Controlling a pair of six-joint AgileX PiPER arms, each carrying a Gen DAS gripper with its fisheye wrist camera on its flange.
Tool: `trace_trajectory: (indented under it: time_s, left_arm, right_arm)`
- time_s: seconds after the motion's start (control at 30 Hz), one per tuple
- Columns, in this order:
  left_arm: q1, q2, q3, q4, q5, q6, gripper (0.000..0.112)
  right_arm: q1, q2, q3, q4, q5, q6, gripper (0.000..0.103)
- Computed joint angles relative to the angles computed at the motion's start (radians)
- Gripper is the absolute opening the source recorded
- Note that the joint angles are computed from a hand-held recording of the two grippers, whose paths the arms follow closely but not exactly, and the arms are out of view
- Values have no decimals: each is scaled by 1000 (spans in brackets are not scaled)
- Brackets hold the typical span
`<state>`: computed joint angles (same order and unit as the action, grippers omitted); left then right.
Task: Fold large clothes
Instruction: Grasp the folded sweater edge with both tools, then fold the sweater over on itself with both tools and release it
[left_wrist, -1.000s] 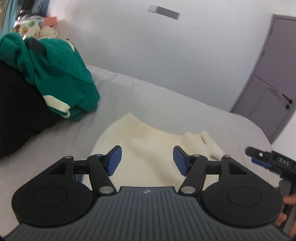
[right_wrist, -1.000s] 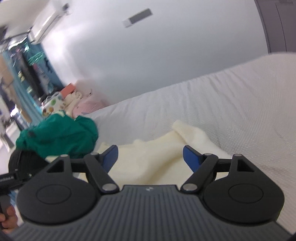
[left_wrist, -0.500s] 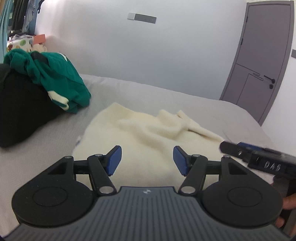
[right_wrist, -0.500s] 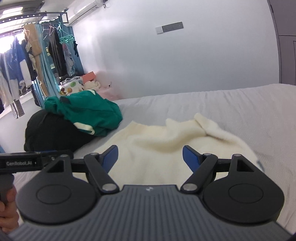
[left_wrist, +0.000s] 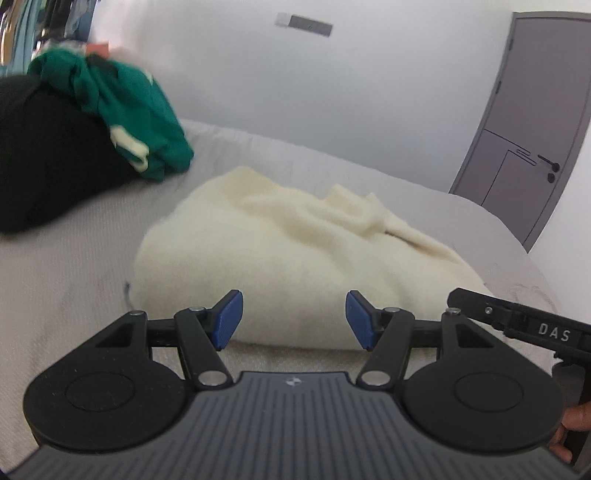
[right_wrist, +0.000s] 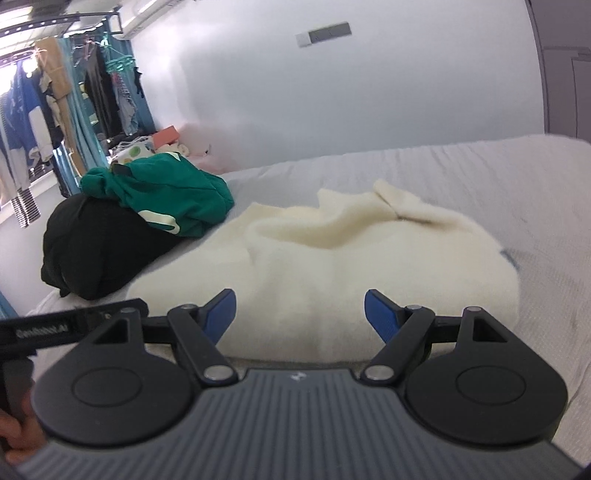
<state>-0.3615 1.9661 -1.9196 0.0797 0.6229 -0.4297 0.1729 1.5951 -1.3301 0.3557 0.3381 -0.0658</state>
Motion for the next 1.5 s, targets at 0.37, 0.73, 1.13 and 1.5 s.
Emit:
trace_trajectory:
  time_s: [0.37,0.73,1.13,1.5]
  left_arm:
    - [153,200,-149,-408,73,40,86]
    - [274,346,-88,-1095,-42,263,87]
    - [221,372,-203,-803,-77,19,37]
    - [218,25,187,-793,-179,121,28]
  right_arm:
    - [-165,159,-63,454,209,-44,89]
    - [-243,282,-40,790,142,-4,91]
    - [-198,223,3,682,-14,62,38]
    - [-268,28,160,974,111,-310,33]
